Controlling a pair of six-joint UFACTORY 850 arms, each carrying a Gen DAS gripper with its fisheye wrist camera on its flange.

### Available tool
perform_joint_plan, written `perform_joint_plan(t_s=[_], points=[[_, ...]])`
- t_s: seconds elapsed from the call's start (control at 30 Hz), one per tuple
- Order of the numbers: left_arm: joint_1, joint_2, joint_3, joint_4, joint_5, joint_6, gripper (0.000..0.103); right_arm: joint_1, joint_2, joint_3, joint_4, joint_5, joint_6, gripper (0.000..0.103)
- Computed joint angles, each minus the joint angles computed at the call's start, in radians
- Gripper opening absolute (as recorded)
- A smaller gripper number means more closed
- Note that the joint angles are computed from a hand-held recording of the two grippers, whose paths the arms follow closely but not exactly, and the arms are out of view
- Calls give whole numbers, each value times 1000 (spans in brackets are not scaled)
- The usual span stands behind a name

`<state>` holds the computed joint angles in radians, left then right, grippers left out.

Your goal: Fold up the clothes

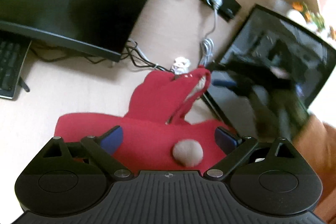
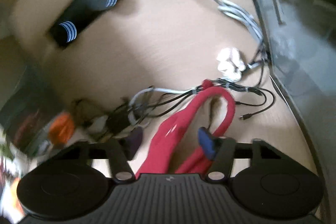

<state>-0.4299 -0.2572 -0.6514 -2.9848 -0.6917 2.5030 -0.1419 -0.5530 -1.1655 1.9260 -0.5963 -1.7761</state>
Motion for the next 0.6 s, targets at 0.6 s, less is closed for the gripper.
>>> perform_joint_plan(t_s=[0.6], points=[[159, -6, 102, 293, -238, -399, 99, -70, 306, 337, -318, -497, -404, 15]])
